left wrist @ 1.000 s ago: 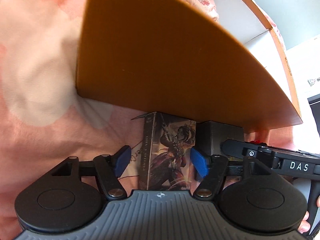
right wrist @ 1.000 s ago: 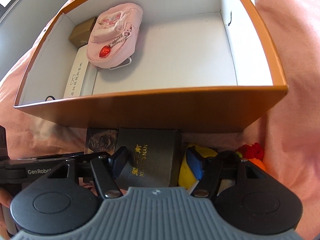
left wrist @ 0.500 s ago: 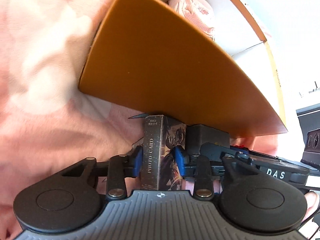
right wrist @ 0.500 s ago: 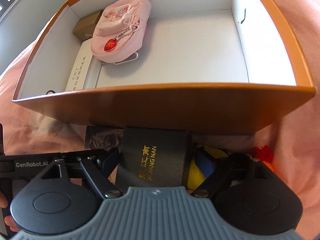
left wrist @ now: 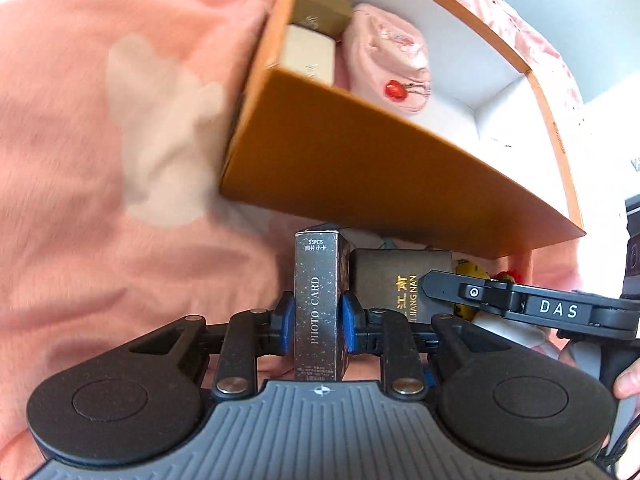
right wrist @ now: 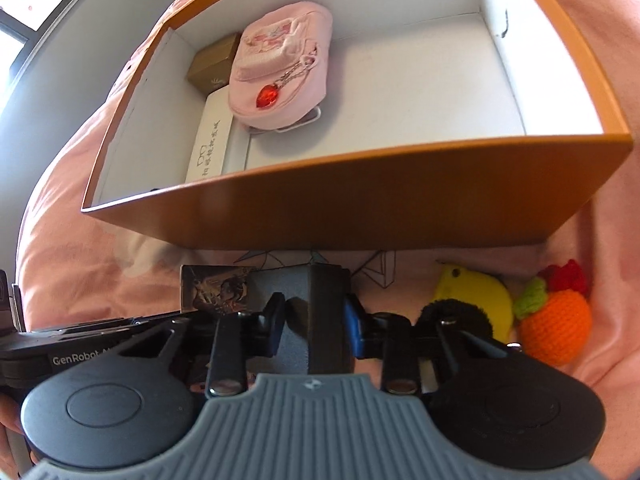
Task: Organize objects
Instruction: 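Lift both boxes and carry them over the shoebox with both tools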
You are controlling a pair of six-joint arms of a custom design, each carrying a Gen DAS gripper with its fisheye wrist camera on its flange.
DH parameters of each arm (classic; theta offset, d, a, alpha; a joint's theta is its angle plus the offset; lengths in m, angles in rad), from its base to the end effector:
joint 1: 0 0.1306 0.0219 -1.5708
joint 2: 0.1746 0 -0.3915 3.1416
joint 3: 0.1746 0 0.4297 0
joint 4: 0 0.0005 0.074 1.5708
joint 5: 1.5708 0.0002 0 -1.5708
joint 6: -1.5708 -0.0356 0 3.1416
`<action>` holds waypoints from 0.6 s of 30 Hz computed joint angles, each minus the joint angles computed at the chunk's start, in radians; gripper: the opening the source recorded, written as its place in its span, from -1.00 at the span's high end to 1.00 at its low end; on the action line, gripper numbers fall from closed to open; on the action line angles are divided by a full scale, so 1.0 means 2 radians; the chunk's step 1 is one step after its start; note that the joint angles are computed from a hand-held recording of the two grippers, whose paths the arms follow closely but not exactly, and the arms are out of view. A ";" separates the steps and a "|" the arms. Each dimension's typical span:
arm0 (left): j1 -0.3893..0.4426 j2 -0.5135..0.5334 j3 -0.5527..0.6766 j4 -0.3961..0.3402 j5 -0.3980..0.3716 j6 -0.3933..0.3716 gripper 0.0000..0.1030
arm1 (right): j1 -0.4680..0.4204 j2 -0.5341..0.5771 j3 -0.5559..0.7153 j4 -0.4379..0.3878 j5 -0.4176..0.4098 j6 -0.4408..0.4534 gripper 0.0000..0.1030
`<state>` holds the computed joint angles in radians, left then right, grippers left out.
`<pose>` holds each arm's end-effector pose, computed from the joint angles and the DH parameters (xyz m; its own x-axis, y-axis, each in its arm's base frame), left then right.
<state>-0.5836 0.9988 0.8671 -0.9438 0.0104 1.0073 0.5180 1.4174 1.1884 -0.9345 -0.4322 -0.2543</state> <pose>0.2902 -0.1926 0.3386 -0.8615 -0.4442 -0.2461 -0.3242 0.8541 -0.4067 0.4191 0.2554 0.3268 -0.9215 -0.2622 -0.2866 -0.3740 0.7984 0.4719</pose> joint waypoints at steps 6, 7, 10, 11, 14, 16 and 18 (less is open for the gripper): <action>0.016 -0.006 -0.016 0.016 0.015 0.008 0.47 | 0.005 0.015 0.005 -0.005 0.008 -0.010 0.12; 0.017 -0.004 -0.015 0.016 0.016 0.006 0.47 | 0.006 0.019 0.008 -0.008 0.008 -0.012 0.06; 0.019 -0.002 -0.015 0.017 0.018 0.004 0.47 | 0.008 0.030 0.016 -0.017 0.012 -0.015 -0.15; 0.020 -0.003 -0.016 0.019 0.019 0.004 0.47 | 0.009 0.034 0.018 -0.019 0.011 -0.015 -0.18; 0.023 -0.004 -0.019 0.022 0.022 0.007 0.46 | 0.013 0.047 0.027 -0.031 0.011 -0.006 -0.39; 0.025 -0.001 -0.019 0.024 0.024 0.004 0.45 | 0.019 0.052 0.031 -0.035 0.017 -0.001 -0.45; 0.023 0.005 -0.017 0.030 0.023 0.007 0.45 | 0.022 0.050 0.031 -0.035 0.019 0.004 -0.41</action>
